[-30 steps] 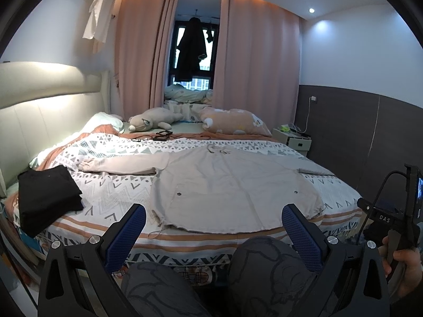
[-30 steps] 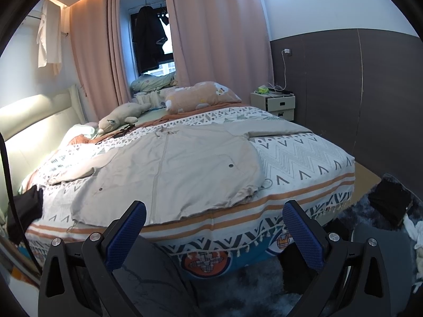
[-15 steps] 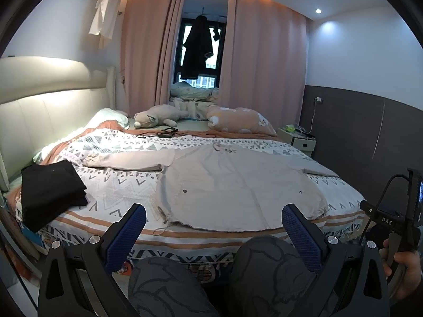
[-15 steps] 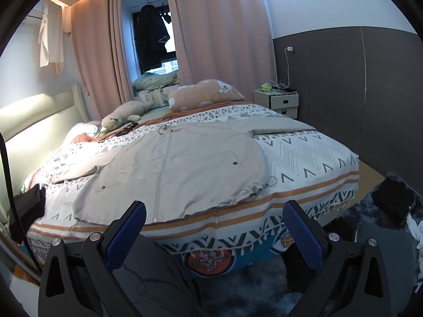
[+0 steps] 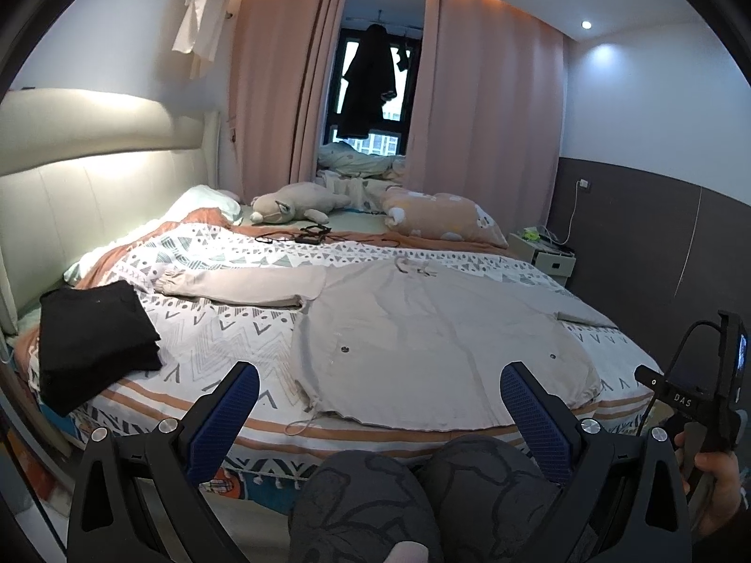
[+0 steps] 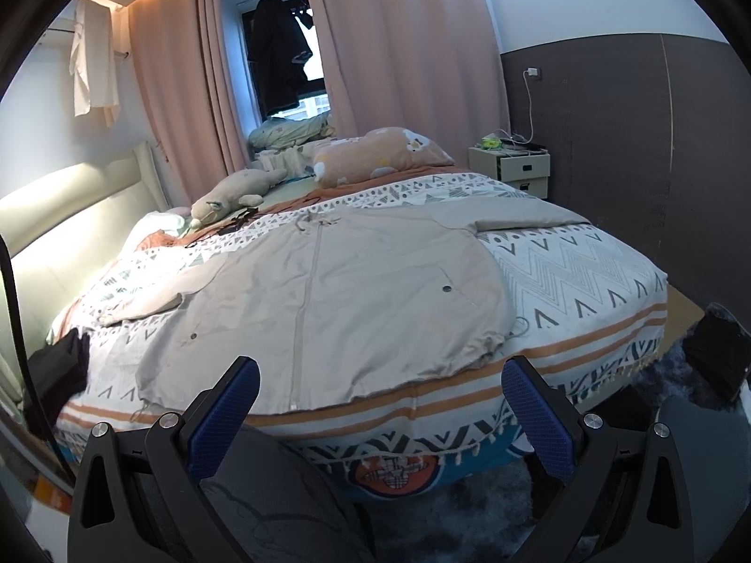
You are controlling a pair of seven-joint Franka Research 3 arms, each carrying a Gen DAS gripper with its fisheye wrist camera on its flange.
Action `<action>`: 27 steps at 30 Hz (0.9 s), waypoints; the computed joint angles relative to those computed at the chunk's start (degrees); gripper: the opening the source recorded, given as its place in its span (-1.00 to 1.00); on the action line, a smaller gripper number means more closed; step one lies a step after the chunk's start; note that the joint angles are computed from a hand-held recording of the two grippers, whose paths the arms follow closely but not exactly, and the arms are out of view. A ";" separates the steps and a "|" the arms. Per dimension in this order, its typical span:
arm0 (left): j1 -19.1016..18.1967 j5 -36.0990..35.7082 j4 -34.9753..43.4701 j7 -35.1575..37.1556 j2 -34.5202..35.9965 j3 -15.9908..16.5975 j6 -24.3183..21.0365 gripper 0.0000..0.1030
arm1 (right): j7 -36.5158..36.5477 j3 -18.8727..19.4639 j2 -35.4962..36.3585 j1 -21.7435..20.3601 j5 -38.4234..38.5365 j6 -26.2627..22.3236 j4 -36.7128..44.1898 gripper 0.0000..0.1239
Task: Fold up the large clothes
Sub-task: 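Move both tools toward the jacket, left tool toward its sleeve cuff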
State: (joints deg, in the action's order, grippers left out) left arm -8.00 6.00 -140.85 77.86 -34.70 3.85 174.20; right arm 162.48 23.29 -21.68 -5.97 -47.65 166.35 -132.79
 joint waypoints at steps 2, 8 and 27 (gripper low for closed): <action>0.95 0.19 0.88 -0.49 1.13 -0.49 0.20 0.99 | 0.08 0.24 2.09 -0.38 -0.77 0.06 2.11 0.66; 3.15 0.73 4.37 -1.57 5.38 -1.36 0.70 0.99 | 1.08 -1.76 8.86 1.97 -5.14 -0.81 9.33 0.66; 7.93 -3.86 21.55 0.38 23.09 -1.14 -3.63 0.99 | -12.16 -11.97 31.17 15.80 2.36 -4.61 33.47 0.66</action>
State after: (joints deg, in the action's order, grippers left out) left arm -0.08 2.14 -119.30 78.24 -11.61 2.70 170.57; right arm 150.32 11.32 9.50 9.83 -45.29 161.73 -99.32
